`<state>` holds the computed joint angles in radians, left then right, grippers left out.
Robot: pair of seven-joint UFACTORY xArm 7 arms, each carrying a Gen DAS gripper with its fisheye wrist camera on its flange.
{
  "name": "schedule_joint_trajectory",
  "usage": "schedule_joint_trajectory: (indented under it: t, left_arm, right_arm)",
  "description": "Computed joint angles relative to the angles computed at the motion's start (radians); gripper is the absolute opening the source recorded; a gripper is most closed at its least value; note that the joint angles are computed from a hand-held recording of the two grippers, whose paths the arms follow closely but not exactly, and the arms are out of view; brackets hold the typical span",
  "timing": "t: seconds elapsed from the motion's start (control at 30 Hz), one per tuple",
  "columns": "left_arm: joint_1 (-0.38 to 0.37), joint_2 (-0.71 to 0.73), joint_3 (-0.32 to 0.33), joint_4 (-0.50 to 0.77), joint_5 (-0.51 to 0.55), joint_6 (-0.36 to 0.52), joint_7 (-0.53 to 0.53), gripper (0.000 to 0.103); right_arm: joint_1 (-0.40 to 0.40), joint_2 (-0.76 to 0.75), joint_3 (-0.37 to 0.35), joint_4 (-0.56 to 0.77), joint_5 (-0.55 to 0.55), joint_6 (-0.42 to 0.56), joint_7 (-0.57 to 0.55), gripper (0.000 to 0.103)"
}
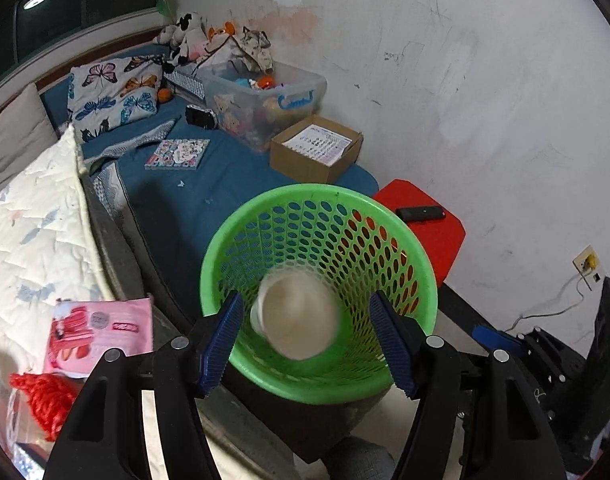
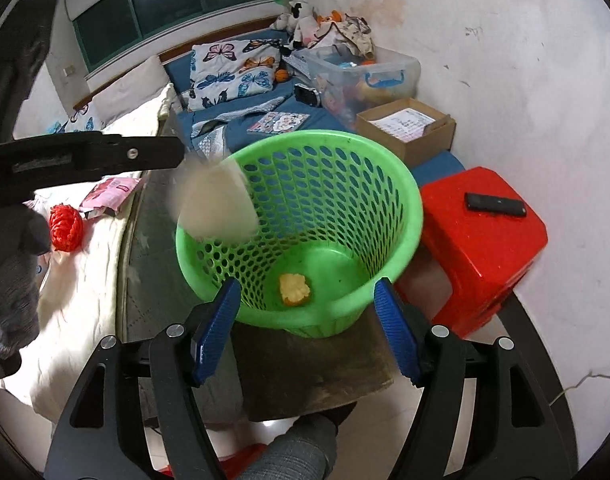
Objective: Collect trash
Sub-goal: 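Drop the white paper cup into the green basket with the left tool, then grasp the pink snack wrapper with the right tool while the left tool grasps the Yili milk carton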
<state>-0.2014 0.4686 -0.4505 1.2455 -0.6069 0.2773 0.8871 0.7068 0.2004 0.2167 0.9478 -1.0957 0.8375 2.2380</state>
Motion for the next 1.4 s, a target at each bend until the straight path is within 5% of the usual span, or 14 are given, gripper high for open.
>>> schedule_joint_trajectory:
  t: [0.17, 0.33, 0.67, 1.07, 1.4]
  left_arm:
    - [-0.001, 0.007, -0.005, 0.004, 0.007, -0.001, -0.008, 0.070]
    - [0.062, -0.058, -0.060, -0.074, -0.063, -0.045, 0.092, 0.074]
    - [0.224, -0.273, -0.129, -0.248, -0.495, -0.074, 0.526, 0.075]
    - [0.245, -0.426, 0.087, -0.343, -0.734, 0.070, 0.771, 0.080]
    - [0.187, -0.452, 0.262, -0.388, -0.846, 0.081, 0.952, 0.088]
  right_arm:
    - [-0.001, -0.015, 0.003, -0.026, -0.004, -0.010, 0.026, 0.070]
    - [0.003, -0.009, 0.009, -0.011, -0.014, -0.007, 0.026, 0.070]
    - [0.048, 0.062, 0.001, 0.124, -0.036, 0.019, -0.040, 0.071]
    - [0.126, 0.239, -0.068, 0.409, -0.016, -0.002, -0.239, 0.072]
    - [0.196, 0.384, -0.153, 0.626, 0.057, -0.047, -0.418, 0.073]
